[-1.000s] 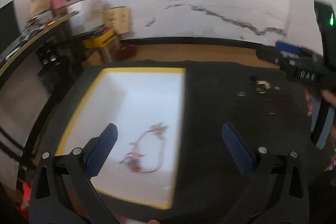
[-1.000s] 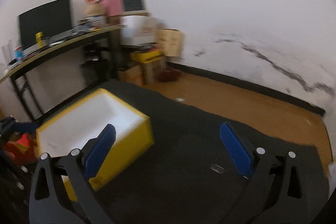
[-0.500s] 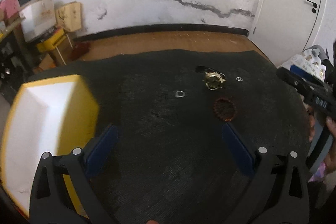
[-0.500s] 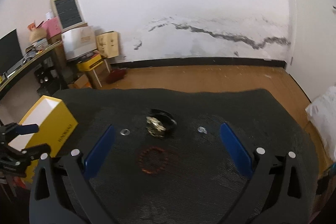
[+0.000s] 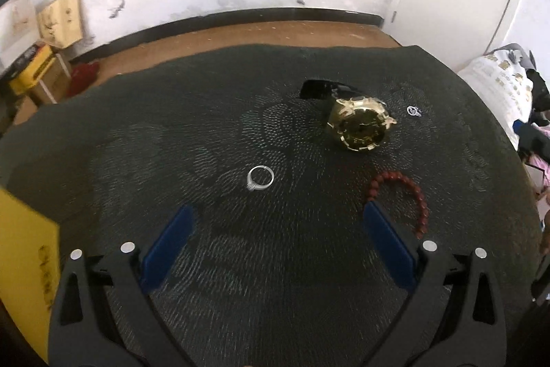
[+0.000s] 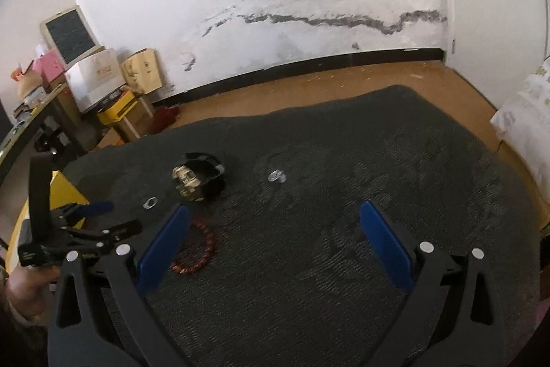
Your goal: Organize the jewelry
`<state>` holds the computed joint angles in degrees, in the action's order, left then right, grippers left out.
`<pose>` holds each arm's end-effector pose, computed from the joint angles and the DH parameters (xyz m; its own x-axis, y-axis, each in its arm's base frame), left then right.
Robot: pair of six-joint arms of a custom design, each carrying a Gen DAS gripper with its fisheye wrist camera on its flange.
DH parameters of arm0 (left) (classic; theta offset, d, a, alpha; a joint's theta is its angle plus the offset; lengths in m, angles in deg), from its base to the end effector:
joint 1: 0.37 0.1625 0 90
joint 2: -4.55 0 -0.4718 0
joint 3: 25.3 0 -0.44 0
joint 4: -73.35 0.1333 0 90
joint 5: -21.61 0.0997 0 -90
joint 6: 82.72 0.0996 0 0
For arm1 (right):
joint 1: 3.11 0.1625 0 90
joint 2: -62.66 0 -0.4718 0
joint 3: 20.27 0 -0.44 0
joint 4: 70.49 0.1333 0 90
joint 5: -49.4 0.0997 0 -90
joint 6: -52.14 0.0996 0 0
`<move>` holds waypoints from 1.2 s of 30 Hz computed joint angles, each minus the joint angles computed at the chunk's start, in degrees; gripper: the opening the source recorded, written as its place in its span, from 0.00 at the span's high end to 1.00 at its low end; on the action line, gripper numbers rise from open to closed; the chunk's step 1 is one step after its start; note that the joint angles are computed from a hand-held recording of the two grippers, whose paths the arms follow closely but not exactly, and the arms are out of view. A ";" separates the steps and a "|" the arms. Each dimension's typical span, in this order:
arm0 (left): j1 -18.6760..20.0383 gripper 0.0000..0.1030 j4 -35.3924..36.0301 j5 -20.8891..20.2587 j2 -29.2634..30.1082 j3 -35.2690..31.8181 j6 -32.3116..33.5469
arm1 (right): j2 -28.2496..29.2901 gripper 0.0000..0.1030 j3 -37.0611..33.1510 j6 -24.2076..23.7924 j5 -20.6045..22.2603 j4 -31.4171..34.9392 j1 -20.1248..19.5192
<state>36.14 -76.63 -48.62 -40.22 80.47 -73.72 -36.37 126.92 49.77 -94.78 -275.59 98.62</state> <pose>-0.4201 -0.5187 0.0144 -0.4225 0.8437 -0.3312 0.8806 0.4687 0.0705 0.1149 -0.2949 0.3695 -0.7208 0.5951 0.3554 -0.1095 0.4085 -0.9062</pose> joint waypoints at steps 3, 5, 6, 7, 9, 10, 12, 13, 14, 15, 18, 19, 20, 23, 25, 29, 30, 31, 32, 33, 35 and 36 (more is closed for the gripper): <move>0.68 0.06 -1.33 -1.09 1.36 -0.36 2.64 | -1.13 0.07 0.09 0.27 1.61 0.33 -0.86; 0.95 0.10 -0.90 -0.61 2.27 -0.95 3.32 | -1.17 0.07 -0.14 0.06 1.72 0.29 -0.93; 1.06 0.13 -1.74 -0.25 2.57 -0.89 4.03 | -0.98 0.07 -0.21 0.03 1.63 0.03 -0.81; 0.97 0.19 -3.76 0.31 2.88 -0.55 5.73 | -0.87 0.07 -0.26 0.03 1.71 -0.14 -0.68; 0.85 0.20 -5.54 1.43 3.52 -0.49 7.88 | -0.94 0.07 -0.33 0.09 1.95 -0.22 -0.51; 0.90 0.20 -5.94 1.27 3.54 -0.38 8.11 | -1.11 0.07 -0.29 -0.06 2.21 -0.29 -0.39; 0.94 0.20 -6.48 1.16 3.66 -0.34 8.80 | -0.98 0.07 -0.40 -0.67 2.65 -0.92 -0.19; 1.11 0.20 -6.28 0.95 3.92 -0.80 8.96 | -0.89 0.07 -0.46 -0.85 2.83 -1.16 -0.11; 1.22 0.20 -6.14 0.68 3.92 -0.92 9.01 | -0.85 0.07 -0.55 -0.76 2.88 -1.10 -0.07; 1.25 0.20 -6.06 0.60 3.93 -1.01 9.22 | -0.80 0.07 -0.58 -0.49 2.94 -1.07 -0.10; 0.96 0.51 -7.12 0.33 4.36 -1.28 10.40 | -0.74 0.07 -0.62 0.15 3.16 -0.84 -0.19; 0.72 0.54 -7.63 0.13 4.42 -1.09 11.30 | -0.81 0.07 -0.63 0.24 3.16 -0.71 -0.23; 0.60 0.55 -7.91 0.35 4.44 -0.95 11.54 | -1.02 0.07 -0.59 0.17 3.26 -0.66 -0.31; 0.74 0.59 -7.81 -0.32 4.25 -0.79 12.04 | -0.97 0.07 -0.76 0.22 3.27 -0.88 -0.17; 0.53 0.80 -8.23 -0.53 4.13 -0.45 13.18 | -0.63 0.07 -0.76 -0.07 3.12 -1.42 0.04; -0.30 0.83 -9.99 1.34 4.27 0.31 14.93 | -0.43 0.07 -0.84 -0.66 3.22 -1.43 -0.17; -0.30 0.83 -10.00 1.34 4.29 0.26 14.99 | -0.49 0.07 -0.73 -0.74 3.38 -1.47 -0.34; -0.36 0.84 -10.07 1.38 4.23 0.34 14.98 | -0.42 0.07 -0.74 -0.82 3.40 -1.52 -0.35; -0.38 0.84 -10.16 1.38 4.23 0.34 15.09 | -0.36 0.07 -0.75 -0.92 3.41 -1.55 -0.36; -0.46 0.90 -10.79 1.51 4.18 0.52 15.43 | -0.30 0.07 -0.71 -1.11 3.48 -1.65 -0.39; -0.79 1.00 -12.11 1.53 3.96 1.14 16.41 | -0.25 0.07 -0.63 -1.25 3.85 -1.38 -0.62; -1.16 1.00 -12.80 1.47 3.73 1.82 16.51 | -0.60 0.07 -0.58 -1.02 4.22 -0.53 -0.89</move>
<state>34.98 -89.43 -47.14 -36.49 82.29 -57.21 -36.98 126.35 48.76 -90.56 -276.11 97.73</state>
